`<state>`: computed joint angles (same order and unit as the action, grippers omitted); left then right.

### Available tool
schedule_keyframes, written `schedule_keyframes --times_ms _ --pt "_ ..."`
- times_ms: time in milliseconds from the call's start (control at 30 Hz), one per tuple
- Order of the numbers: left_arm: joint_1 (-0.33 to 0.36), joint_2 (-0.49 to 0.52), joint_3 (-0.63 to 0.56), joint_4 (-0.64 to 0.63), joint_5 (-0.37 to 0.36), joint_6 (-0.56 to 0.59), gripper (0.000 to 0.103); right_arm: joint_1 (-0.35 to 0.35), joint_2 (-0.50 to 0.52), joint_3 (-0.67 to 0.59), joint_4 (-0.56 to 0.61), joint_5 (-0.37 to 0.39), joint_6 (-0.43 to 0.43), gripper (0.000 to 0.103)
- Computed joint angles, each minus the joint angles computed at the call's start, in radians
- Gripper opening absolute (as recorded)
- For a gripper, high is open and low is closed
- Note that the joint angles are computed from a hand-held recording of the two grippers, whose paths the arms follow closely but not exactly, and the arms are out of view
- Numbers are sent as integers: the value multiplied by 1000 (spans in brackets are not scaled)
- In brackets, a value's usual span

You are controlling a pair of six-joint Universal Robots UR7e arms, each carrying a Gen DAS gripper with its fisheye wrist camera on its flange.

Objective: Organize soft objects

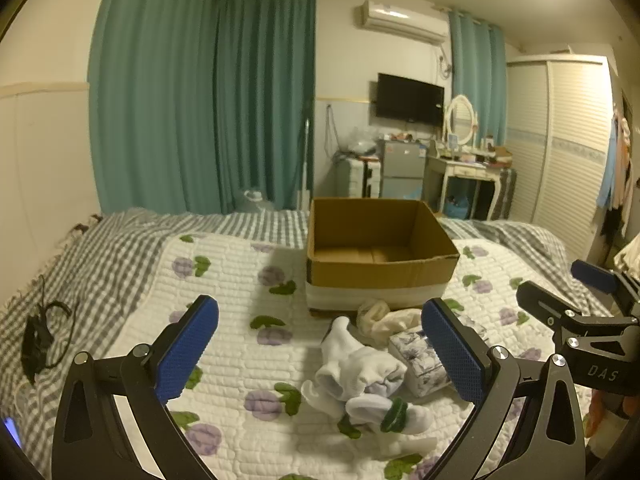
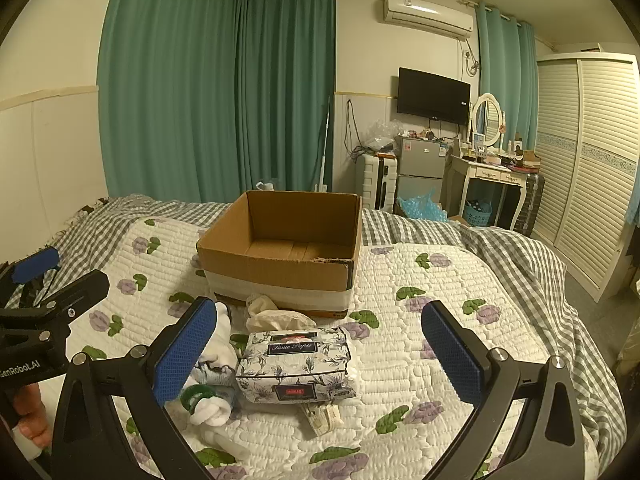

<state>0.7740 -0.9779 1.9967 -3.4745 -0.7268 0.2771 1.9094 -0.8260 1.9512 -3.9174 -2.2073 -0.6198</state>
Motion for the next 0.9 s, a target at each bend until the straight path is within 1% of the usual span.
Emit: schedule_keyframes --times_ms 900 --pt "4 7 4 -12 9 2 103 -5 4 4 -1 -1 2 103"
